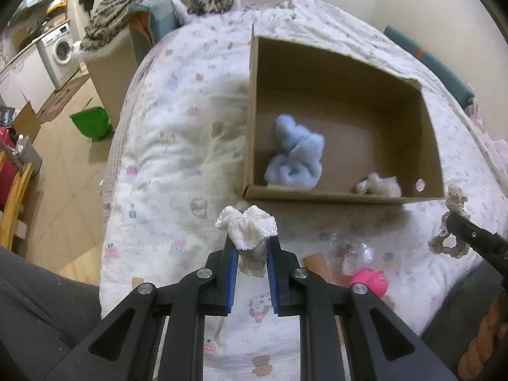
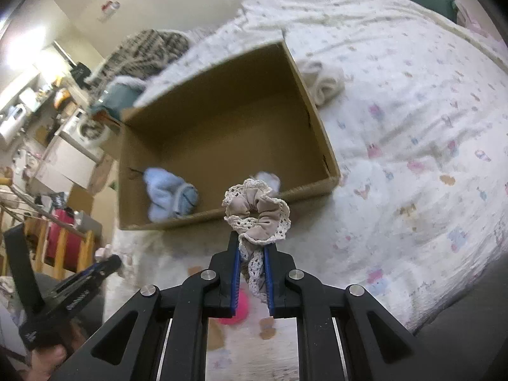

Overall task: Organize soft objects
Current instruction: 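Carry both scrunchies over the box with the left and right tools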

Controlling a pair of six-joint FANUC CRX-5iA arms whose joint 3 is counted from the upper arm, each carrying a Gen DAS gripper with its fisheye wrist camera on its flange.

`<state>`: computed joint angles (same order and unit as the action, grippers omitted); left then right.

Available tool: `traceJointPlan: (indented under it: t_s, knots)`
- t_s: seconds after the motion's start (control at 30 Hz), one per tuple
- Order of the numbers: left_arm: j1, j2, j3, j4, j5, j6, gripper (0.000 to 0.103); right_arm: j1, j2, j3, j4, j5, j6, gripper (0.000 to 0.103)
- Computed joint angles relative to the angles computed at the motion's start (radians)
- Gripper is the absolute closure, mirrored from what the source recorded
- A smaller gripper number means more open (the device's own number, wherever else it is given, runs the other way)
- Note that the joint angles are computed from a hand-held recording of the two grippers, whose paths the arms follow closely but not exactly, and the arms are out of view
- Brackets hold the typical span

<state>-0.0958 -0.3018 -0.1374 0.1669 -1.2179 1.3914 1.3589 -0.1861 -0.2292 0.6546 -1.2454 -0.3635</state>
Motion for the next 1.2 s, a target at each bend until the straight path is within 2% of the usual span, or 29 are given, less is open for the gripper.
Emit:
traceJointPlan:
  t_s: [0.27,0.53,0.9,1.2]
  knots:
    - [-0.030,0.030,0.083,0.019,0.006,-0.006,0.088,-0.014,-0.012,0.016,0.080,0.007,0.017,0.089]
    - [-0.086,0.116,0.198,-0.012,0.024,0.015,0.088,-0.087,-0.003,0.038,0.085,0.044,0.095,0.089]
    - [-0.158,0.238,0.307,-0.061,0.026,0.057,0.088,-0.208,0.024,0.057,0.033,0.126,0.201,0.089]
    - [-0.207,0.313,0.343,-0.108,0.029,0.077,0.088,-0.272,0.039,0.037,-0.037,0.182,0.242,0.089]
